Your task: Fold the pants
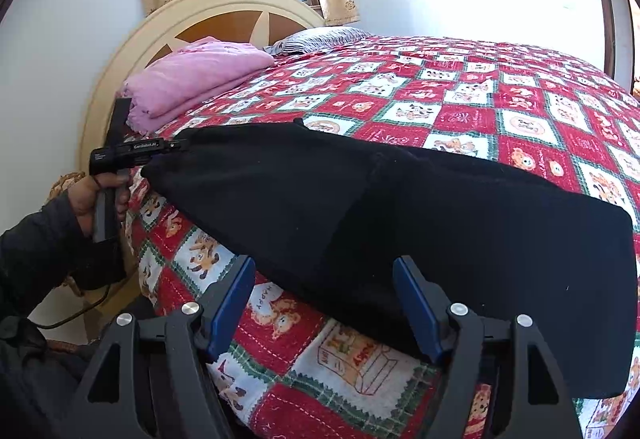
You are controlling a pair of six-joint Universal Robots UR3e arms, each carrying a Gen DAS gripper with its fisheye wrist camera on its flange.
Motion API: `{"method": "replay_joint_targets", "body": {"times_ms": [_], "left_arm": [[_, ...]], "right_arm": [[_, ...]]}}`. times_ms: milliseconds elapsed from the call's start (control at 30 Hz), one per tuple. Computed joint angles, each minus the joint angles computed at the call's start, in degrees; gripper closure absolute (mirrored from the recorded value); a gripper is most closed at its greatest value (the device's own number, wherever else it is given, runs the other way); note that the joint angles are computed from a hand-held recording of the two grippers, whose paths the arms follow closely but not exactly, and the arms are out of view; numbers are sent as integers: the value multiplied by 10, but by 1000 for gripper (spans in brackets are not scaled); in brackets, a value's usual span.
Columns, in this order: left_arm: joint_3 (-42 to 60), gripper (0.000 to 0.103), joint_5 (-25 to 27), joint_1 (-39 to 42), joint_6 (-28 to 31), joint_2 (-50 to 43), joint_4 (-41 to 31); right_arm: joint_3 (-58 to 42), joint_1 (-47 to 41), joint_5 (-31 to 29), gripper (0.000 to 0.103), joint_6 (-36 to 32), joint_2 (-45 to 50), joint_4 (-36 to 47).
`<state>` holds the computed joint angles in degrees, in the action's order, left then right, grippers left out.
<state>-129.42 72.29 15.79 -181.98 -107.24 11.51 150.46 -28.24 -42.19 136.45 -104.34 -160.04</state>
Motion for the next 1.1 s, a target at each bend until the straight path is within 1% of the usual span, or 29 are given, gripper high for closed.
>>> {"method": "replay_joint_targets", "body": {"times_ms": [33,67,133,200,267,300,333,367,400,500,567,600,667,767,867,967,1000,1067,1100], "left_arm": [[0,49,4,-3,-1,-4,5],[-1,48,-6,5,-3,-11,10],[-5,44,-40,27,-15,-22,23],[1,44,-41,24,-3,-25,18],[2,53,-52,30,8,-14,-3],[-3,66,-72,43,9,-6,-14],[-12,79,-119,68,13,8,-32],[-23,79,-153,87,12,17,-40],[-33,80,-170,96,5,26,-37],[-52,81,-197,104,-4,59,-41],[-67,81,-229,114,-21,84,-41],[-69,82,-237,114,-29,95,-40],[-73,82,-247,103,-42,130,-46],[-55,82,-239,73,-59,166,-64],[-33,82,-250,44,-81,196,-82],[11,82,-248,2,-111,196,-99],[32,82,-237,-19,-119,192,-109],[75,82,-211,-67,-129,174,-117],[98,82,-201,-88,-135,161,-119]], "right_arm": [[1,1,-1,30,1,2,-4],[1,2,-2,30,0,3,-2],[1,6,-6,30,-1,2,-2],[5,7,-8,30,-1,-4,-8],[7,6,-7,30,-3,-8,-7],[8,5,-9,30,-2,-11,-9],[10,4,-10,30,0,-12,-13],[11,3,-9,30,0,-14,-14],[11,-3,-6,30,-1,-18,-9],[12,-7,-8,30,12,-18,-21],[14,-6,-20,30,30,-9,-51],[13,-6,-27,30,43,-2,-68],[9,-14,-27,30,53,-3,-64],[-4,-36,-23,30,76,-21,-37],[-28,-77,-4,30,94,-42,28],[-61,-115,-10,30,141,-49,70],[-72,-128,-16,30,157,-52,83],[-82,-163,-9,30,169,-70,120],[-85,-197,8,30,159,-92,165]]}}
